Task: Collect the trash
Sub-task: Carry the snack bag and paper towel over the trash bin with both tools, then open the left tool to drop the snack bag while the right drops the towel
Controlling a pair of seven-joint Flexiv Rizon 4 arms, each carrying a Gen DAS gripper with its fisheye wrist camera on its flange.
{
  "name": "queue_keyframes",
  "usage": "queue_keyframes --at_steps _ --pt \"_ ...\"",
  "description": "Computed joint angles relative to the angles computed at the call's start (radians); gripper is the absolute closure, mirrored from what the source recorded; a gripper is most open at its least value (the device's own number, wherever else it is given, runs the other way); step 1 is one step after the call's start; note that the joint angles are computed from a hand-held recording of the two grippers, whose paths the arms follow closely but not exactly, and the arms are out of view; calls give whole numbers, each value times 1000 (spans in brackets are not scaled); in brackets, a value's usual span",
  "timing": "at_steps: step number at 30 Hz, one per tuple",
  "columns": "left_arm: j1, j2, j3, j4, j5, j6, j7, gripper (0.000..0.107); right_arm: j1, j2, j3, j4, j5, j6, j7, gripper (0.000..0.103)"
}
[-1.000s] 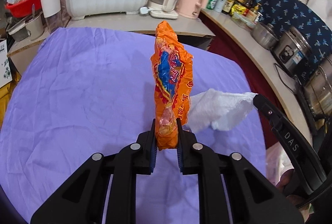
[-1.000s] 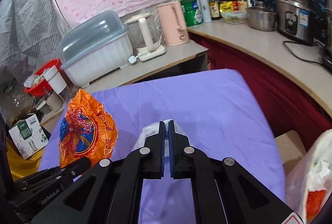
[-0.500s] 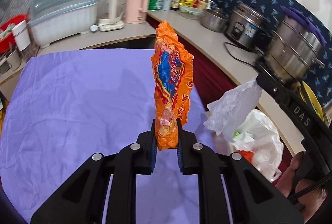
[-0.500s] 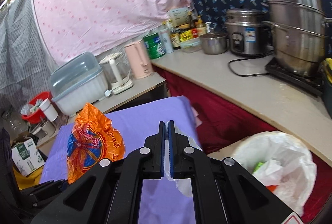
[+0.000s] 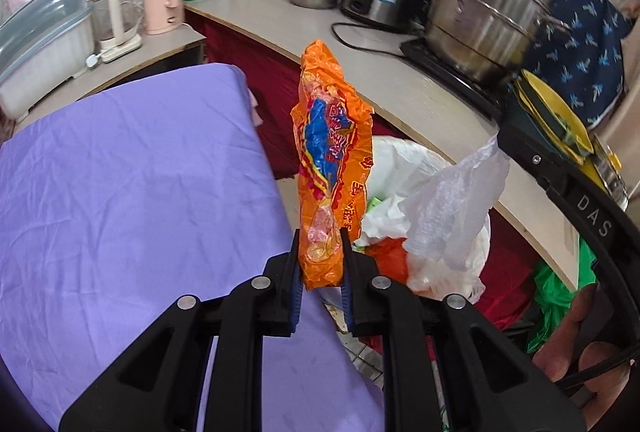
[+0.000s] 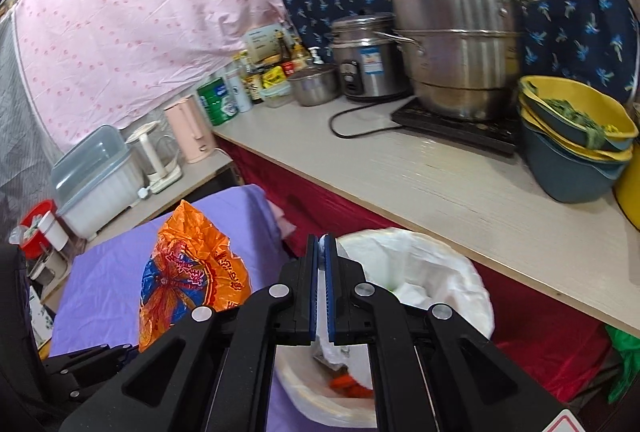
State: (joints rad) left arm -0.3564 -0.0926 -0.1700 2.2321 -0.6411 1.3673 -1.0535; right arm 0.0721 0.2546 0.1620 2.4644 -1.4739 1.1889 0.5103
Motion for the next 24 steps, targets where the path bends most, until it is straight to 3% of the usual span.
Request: queue_keyframes --at_steps 12,21,24 --pt "-15 -75 -11 -65 201 -44 -136 88 -51 43 -25 91 -16 38 40 95" --pt "-7 -74 3 -64 289 -5 -225 59 -47 59 -25 94 -30 34 49 79" --pt "-1 -63 1 -56 297 5 -232 58 -36 71 -6 96 7 9 18 71"
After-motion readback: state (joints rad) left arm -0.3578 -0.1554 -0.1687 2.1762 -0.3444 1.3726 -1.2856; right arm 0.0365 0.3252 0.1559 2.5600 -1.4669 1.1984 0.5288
